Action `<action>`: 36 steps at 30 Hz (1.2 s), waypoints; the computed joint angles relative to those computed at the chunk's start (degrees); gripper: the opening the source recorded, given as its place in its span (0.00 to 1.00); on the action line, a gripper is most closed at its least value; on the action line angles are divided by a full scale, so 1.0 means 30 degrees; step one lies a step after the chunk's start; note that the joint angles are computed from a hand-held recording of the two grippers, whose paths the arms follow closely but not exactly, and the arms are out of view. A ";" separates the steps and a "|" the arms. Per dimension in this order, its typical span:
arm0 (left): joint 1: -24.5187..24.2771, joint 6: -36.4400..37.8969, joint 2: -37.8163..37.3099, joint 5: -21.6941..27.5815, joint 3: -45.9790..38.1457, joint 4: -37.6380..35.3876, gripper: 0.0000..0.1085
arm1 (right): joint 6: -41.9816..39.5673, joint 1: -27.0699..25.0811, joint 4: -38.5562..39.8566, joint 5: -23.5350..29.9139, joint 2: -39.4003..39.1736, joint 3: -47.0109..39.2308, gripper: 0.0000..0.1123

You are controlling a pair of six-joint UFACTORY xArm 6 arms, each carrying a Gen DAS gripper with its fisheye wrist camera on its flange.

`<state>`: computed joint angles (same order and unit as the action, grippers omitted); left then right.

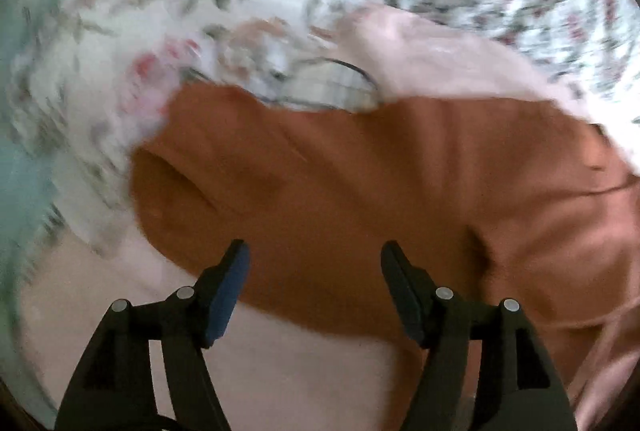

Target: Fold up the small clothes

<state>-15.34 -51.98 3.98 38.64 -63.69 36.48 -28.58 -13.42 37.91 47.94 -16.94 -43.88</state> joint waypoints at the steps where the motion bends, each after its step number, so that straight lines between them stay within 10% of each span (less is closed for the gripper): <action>1: 0.0217 0.0364 0.0552 0.0505 -0.0667 0.0305 0.69 | 0.0133 0.0276 -0.0152 -0.0019 -0.0200 0.0145 0.39; 6: 0.1114 0.2456 0.3825 0.2199 -0.3671 0.0401 0.72 | 0.0199 0.0585 -0.0210 0.0942 -0.0970 0.0317 0.39; 9: 0.2405 0.4007 0.4393 0.0566 -0.3737 -0.2412 0.65 | 0.0339 0.0484 -0.0331 0.1100 -0.1217 0.0283 0.39; 11: 0.3185 0.5099 0.3975 -0.1034 -0.3095 -0.4910 0.14 | 0.0359 0.0298 -0.0403 0.1028 -0.1393 0.0361 0.39; 12: 0.3406 0.5196 0.3742 -0.1287 -0.2892 -0.5431 0.04 | 0.0446 0.0307 -0.0402 0.0912 -0.1422 0.0380 0.39; 18: 0.3457 0.6827 0.0923 -0.4199 0.0297 -0.8697 0.03 | 0.0359 0.0490 -0.0069 0.0567 -0.1452 0.0376 0.39; 25: -0.0407 0.8431 -0.1382 -0.6655 0.2405 -1.2595 0.03 | 0.0032 0.0979 0.0627 0.0410 -0.1366 0.0279 0.39; 36: -0.6537 1.5776 0.5763 -0.5772 -0.6665 -2.2062 0.03 | 0.0230 -0.1030 0.0726 -0.0117 -0.1884 0.0679 0.39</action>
